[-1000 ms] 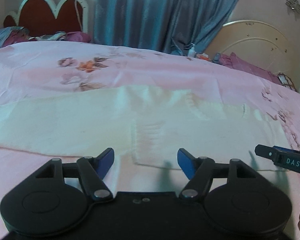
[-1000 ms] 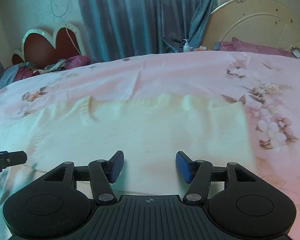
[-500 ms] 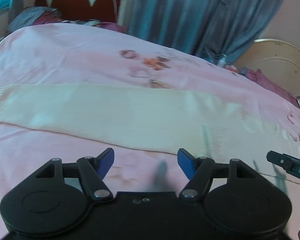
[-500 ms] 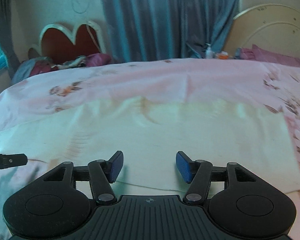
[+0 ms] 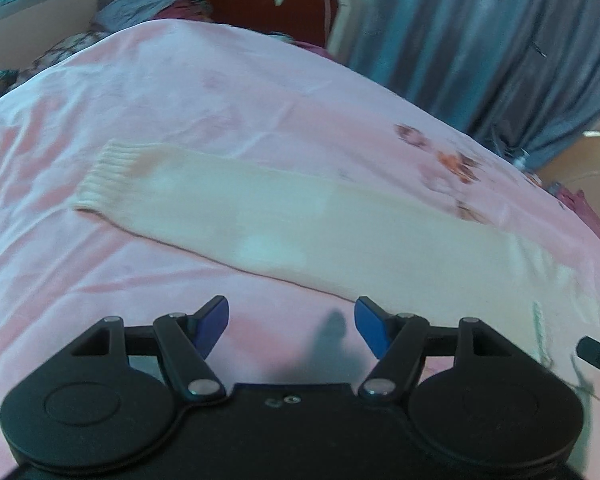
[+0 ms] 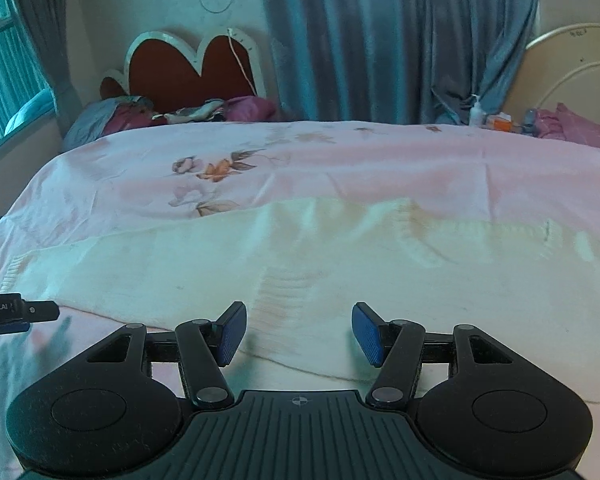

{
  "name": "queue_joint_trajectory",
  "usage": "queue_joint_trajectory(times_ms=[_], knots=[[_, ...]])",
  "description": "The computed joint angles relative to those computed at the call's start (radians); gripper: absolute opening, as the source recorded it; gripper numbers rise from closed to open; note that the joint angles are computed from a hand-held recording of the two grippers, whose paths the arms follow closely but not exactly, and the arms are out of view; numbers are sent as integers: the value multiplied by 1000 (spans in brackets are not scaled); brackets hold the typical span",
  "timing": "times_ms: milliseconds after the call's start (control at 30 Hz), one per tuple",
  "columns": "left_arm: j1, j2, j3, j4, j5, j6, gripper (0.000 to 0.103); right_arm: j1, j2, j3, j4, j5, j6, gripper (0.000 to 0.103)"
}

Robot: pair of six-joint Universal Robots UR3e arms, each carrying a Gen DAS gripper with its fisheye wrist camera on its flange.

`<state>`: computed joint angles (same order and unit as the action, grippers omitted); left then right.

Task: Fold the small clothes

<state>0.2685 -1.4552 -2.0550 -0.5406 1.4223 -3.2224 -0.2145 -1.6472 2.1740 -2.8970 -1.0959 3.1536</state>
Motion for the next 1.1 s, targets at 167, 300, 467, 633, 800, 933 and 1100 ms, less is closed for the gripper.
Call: queue_joint_trajectory(times_ms=[167,300,467,633,800,933,1100], knots=[[95,9,-22,-4,-34,18,68,64,80,-55,-22,-76,21,58],[169,17,-36,-10,-94,31,68,93,132,-71,-13,-117,22,58],[253,-6,-33,2,-199,-25,69,87,144,-43,-46,-101,26,58],[294,-78,-45,132,-266,-125,68,80,144,-39,-54,-94,24,58],[274,-170,-45,298,-229,-207,35,76,139,-39,-50,-86,20,58],[251,-205,-57,384,-171,-212,5,79,142,-38,-49,-82,10,58],[198,-147,-70,455,-152,-145,3,52,135,-29,-53,-38,7,58]])
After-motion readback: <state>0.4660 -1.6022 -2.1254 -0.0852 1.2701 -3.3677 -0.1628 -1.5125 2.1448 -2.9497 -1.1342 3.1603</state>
